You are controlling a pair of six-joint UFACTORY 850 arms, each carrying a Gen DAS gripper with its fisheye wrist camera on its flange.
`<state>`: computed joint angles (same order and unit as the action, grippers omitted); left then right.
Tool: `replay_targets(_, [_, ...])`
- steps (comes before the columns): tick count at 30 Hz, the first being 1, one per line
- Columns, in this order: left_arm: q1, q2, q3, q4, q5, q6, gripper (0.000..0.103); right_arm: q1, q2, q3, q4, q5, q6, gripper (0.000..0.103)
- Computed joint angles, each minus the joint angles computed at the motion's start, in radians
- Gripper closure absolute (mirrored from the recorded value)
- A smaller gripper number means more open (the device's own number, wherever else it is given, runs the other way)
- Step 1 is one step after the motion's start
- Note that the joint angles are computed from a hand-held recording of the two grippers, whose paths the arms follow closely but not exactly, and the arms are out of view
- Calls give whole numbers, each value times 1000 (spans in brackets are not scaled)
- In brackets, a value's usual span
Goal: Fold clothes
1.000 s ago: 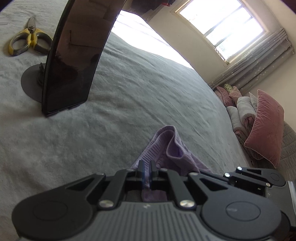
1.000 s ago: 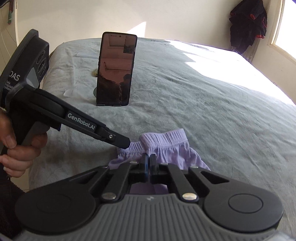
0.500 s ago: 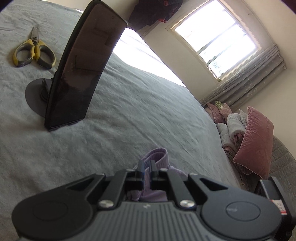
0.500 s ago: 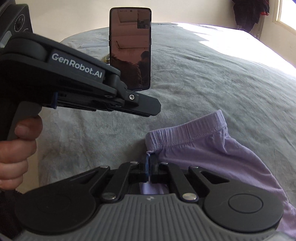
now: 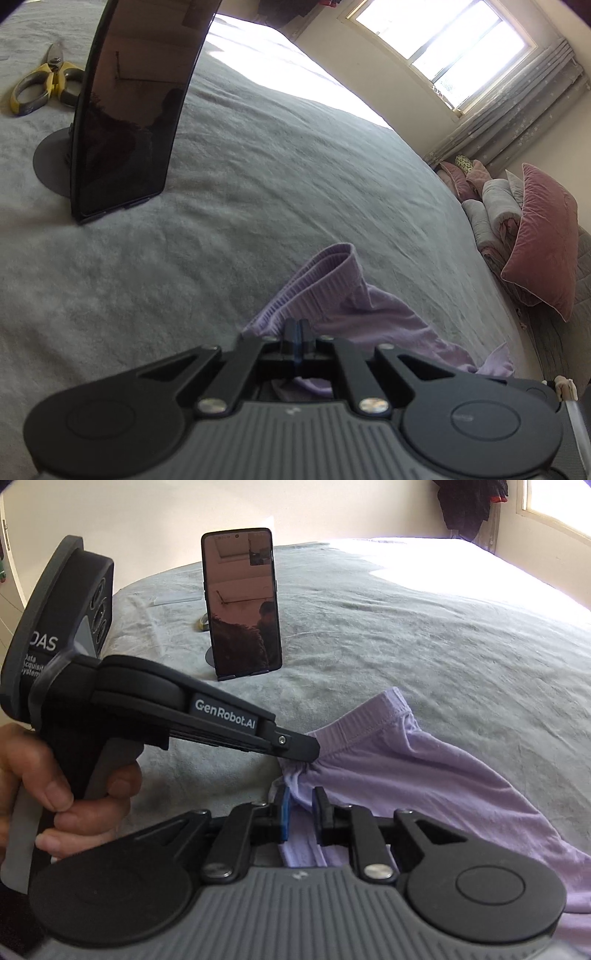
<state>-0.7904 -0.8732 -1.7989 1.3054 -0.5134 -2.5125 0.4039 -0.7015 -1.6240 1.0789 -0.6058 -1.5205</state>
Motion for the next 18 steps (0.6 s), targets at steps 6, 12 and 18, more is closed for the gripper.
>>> replay_targets(6, [-19, -27, -69, -41, -72, 112, 96, -79, 47, 62, 59, 72, -8, 58])
replay_targets(12, [-30, -79, -174, -60, -79, 211, 84, -159, 43, 53, 33, 133, 118, 58])
replay_targets(18, [-33, -168, -333, -130, -49, 389, 79, -210, 19, 16, -46, 198, 268, 58])
